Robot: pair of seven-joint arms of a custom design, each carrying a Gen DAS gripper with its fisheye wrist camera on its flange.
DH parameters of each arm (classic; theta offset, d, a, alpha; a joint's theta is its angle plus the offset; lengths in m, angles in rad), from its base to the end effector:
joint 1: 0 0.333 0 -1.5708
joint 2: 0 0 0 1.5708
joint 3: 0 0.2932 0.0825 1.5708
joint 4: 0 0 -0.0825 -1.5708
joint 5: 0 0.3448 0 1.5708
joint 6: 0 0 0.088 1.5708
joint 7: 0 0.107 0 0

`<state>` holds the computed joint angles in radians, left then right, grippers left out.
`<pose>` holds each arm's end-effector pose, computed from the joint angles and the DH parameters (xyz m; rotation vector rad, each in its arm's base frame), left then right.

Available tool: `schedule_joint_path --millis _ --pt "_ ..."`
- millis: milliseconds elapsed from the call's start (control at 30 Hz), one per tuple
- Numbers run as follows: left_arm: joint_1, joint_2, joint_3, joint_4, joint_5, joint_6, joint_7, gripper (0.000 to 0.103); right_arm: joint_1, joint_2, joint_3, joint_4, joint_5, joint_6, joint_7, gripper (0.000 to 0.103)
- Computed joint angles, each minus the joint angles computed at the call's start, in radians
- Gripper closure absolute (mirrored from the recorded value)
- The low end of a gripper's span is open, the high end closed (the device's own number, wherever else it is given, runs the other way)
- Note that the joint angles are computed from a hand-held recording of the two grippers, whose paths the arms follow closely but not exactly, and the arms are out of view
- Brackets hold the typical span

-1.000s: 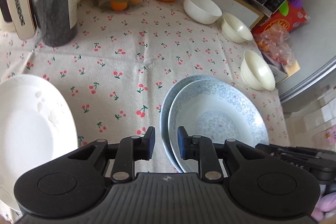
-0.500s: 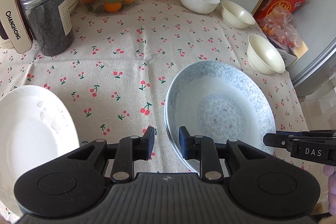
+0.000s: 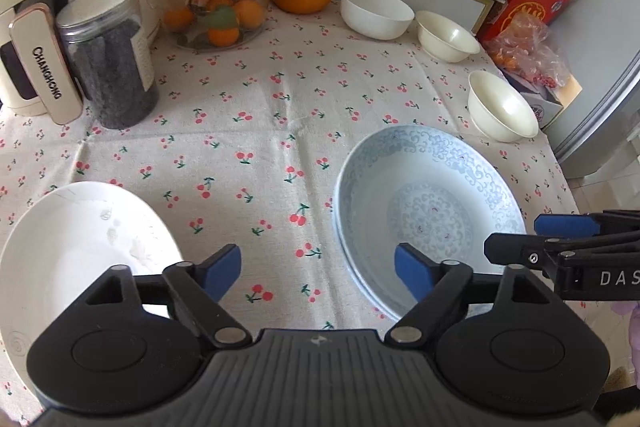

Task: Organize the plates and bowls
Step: 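Open both grippers and withdraw from the stacked blue plates, then move both grippers to the white flower-print plate and close on its rim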

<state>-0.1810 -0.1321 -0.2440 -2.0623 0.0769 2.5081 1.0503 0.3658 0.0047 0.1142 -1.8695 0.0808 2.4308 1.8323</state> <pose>0.4784 -0.2234 0.5467 -2.0063 1.9284 -0.7393 0.5045 0.2628 0.5572 -1.9870 1.6713 -0.2147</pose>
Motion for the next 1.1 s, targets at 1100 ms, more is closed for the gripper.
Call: schedule_joint_path --millis 1100 --pt "0.213 -0.219 0.061 -0.237 0.037 -0.022 0.029 0.005 0.113 0.162 0.113 0.079 0.124 0.265 -0.152 0.013"
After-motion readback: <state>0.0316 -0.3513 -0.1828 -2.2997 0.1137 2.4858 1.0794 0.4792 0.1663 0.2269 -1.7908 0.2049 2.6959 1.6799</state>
